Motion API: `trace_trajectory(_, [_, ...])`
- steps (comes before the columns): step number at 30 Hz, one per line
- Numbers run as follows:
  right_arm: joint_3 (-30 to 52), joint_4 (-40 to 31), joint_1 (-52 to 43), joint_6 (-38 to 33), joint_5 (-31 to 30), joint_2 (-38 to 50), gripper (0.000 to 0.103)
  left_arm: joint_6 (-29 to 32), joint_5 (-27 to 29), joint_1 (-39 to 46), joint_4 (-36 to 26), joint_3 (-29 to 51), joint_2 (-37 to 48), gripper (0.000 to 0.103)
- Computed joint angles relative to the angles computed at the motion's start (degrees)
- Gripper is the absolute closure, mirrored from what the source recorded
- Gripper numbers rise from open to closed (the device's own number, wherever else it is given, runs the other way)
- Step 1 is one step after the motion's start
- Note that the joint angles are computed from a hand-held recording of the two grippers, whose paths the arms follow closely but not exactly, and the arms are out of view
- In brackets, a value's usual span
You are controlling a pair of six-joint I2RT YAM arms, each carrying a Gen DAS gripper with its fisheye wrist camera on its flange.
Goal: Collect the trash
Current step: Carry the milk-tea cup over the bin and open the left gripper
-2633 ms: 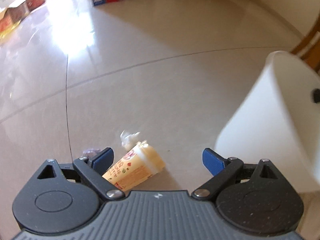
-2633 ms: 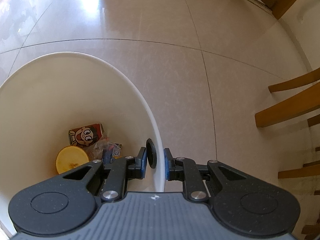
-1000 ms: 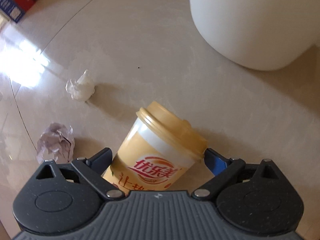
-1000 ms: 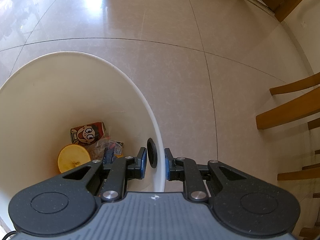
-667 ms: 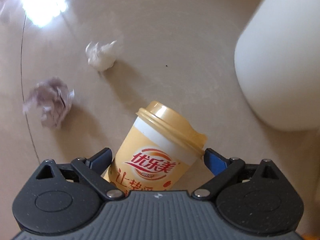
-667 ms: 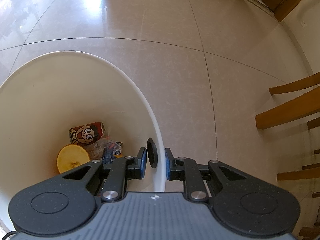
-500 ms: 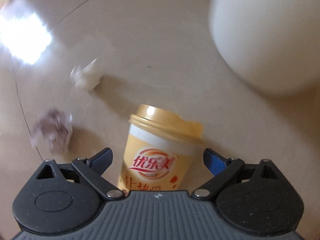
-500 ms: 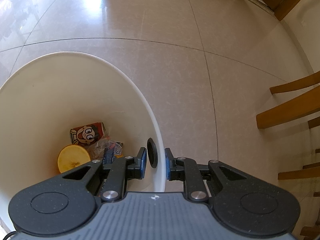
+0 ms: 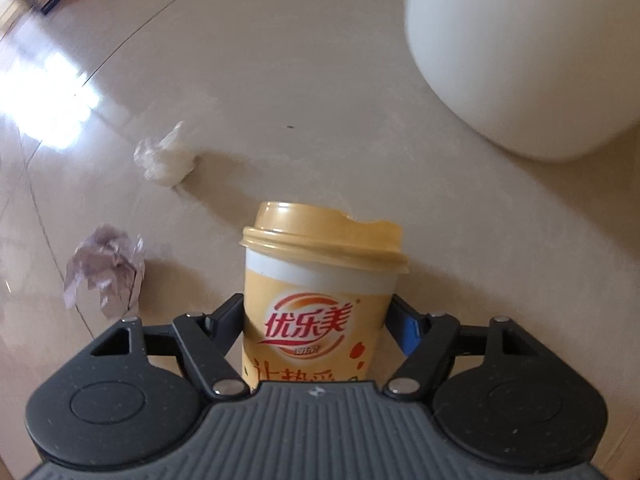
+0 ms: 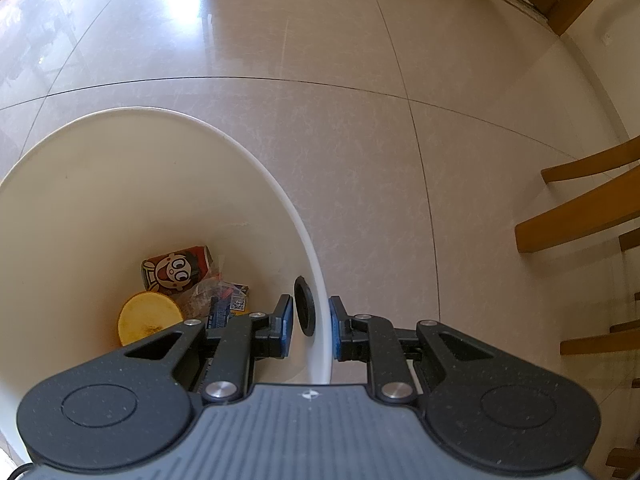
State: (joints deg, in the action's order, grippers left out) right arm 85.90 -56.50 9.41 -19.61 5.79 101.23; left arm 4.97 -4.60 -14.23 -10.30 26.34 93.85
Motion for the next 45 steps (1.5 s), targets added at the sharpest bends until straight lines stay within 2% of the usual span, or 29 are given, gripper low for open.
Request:
trace_trajectory(4, [0.0, 0.0, -0.1, 0.2, 0.0, 0.1, 0.081, -3.0, 0.8, 2.0, -2.9, 0.5, -3.7, 0.029])
trace_trajectory(9, [-0.4, 0.6, 0.0, 0.4, 0.2, 0.0, 0.081, -3.4, 1.3, 2.5, -10.2, 3.4, -8.4, 0.03])
trace_trajectory(16, [-0.7, 0.9, -0.3, 0.6, -0.1, -0.1, 0.081, -4.0, 1.1, 0.5, -24.2, 10.3, -17.6, 0.03])
trace_trajectory(20, [0.1, 0.1, -0.8, 0.7, -0.9, 0.2, 0.081, -5.0, 1.6, -1.2, -33.3, 17.1, -21.7, 0.03])
trace_trajectory(23, [0.2, 0.2, -0.8, 0.5, -0.9, 0.2, 0.081, -6.3, 2.8, -3.0, -41.5, 26.5, -22.9, 0.03])
trace_trajectory(29, [0.7, -0.2, -1.2, 0.8, -1.8, 0.6, 0.082, -7.1, 5.5, -7.5, -51.9, 49.4, -18.4, 0.03])
trace_trajectory(35, [1.4, -0.6, -1.5, 1.0, -2.2, 1.0, 0.082, -7.8, 6.4, -13.5, -57.8, 71.7, -6.9, 0.03])
trace_trajectory(37, [1.6, -0.8, -1.7, 0.8, -2.6, 1.0, 0.082, -8.0, 6.6, -14.8, -58.4, 76.0, -3.6, 0.03])
trace_trajectory(40, [1.9, -1.2, -2.0, 0.6, -3.0, 1.0, 0.082, -8.6, 6.1, -16.3, -56.5, 77.7, -0.5, 0.029])
trace_trajectory(43, [2.4, -1.7, -2.2, 0.4, -3.4, 1.1, 0.082, -11.6, 3.6, -17.3, -55.6, 77.7, 2.1, 0.01])
trace_trajectory(45, [2.7, -2.1, -2.3, 0.3, -3.7, 1.0, 0.082, -12.9, 3.2, -17.3, -55.2, 76.2, 2.4, 0.009])
